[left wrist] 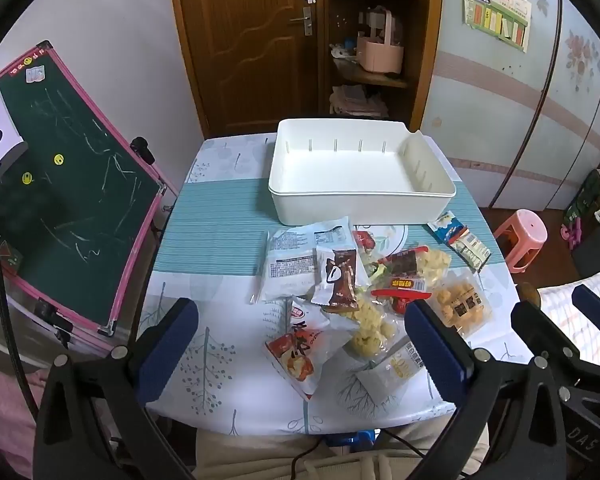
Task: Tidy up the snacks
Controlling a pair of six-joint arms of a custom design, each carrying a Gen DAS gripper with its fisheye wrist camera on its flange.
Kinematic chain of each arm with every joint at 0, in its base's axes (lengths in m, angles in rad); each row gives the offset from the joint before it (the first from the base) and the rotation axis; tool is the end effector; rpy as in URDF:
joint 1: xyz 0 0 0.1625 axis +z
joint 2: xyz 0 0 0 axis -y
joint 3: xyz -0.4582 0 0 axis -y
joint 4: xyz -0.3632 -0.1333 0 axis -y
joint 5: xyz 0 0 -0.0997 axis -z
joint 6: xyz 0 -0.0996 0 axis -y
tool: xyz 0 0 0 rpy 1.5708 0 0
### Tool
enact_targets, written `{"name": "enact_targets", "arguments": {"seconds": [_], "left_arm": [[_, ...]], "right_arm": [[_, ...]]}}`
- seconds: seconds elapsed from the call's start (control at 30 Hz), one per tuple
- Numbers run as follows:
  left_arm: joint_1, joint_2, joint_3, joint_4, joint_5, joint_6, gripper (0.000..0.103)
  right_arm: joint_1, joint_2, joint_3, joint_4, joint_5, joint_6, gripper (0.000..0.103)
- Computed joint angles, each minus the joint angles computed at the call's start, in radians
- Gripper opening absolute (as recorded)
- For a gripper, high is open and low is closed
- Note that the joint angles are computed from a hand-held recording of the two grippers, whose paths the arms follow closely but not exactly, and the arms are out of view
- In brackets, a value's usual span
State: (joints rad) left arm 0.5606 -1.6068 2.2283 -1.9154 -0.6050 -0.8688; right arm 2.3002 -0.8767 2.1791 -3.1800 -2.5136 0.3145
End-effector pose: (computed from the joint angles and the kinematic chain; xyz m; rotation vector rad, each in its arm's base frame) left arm -0.1898 -0.3733 0.3272 0.3230 2.2332 -0.7674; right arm 0.3739 -0.3393 0.1388 0.2980 -2.3008 0.8978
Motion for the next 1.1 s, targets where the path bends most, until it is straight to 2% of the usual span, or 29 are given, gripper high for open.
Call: {"name": "enact_targets", "arguments": {"seconds": [0.27,0.4,0.53,1.1], "left_arm": [[-0.001,0.002,-0.002,0.013,0.006,-0.011,0.103],[0.002,0.003,-0.001,0.006,0.001,-0.003,0.103],[-0.001,-0.01,-0.011,0.027,-0.016,0.002,0.103],[-0.018,-0.021,0.025,-0.056,-0.008,0.038,0.101]], "right_arm": [[0.001,0.002,-0.005,-0.002,-0.001,-0.004,0.098],[-0.003,0.024,-0.003,-0.05,0.002,-0.019,0.098],[0.002,0.008,0.0,-0.034,0.007,-0.01,0.098],[0.002,0.001,0.012,-0.074,0.033,-0.026,0.098]]}}
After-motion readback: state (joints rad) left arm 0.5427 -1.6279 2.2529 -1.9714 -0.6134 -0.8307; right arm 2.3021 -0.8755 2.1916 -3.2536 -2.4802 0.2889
